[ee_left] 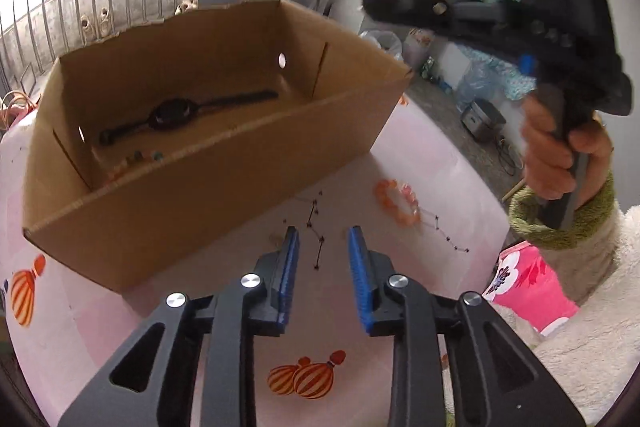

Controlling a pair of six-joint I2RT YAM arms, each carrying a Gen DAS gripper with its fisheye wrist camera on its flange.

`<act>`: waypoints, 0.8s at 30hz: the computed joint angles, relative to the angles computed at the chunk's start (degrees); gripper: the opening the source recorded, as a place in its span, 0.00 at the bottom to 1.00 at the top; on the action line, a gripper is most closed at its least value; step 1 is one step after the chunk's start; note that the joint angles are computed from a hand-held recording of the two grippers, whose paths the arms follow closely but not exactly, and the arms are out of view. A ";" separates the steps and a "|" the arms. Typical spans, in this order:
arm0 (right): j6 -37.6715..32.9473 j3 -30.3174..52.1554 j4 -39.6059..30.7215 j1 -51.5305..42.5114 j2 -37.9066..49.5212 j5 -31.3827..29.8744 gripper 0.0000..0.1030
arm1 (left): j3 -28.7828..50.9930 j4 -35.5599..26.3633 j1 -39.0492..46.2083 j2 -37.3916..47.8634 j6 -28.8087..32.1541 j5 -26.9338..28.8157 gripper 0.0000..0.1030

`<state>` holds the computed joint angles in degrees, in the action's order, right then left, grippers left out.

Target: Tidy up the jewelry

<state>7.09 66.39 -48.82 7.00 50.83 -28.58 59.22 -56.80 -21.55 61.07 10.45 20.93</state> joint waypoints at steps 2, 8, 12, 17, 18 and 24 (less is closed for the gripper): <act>1.42 -1.42 -0.79 0.50 -2.25 0.63 0.09 | -3.44 3.19 -2.47 0.07 -2.24 -3.79 0.25; 4.82 -4.08 -1.81 -0.79 -4.06 0.30 0.09 | -8.75 11.71 -8.41 3.10 -3.05 -15.66 0.25; 4.77 -4.31 -1.52 -2.51 -3.86 -0.27 0.09 | -10.79 14.41 -10.20 3.20 -1.14 -19.16 0.17; 4.57 -5.25 0.19 -2.51 -3.51 0.05 0.09 | -11.15 14.50 -9.48 2.29 -0.12 -19.24 0.01; 4.03 -4.79 0.18 -2.75 -2.90 -0.02 0.09 | -11.09 14.22 -8.77 1.64 0.15 -18.58 0.01; -0.92 0.27 0.45 -5.34 4.05 -2.21 0.09 | -5.16 8.13 -2.28 -4.17 3.10 -8.16 0.01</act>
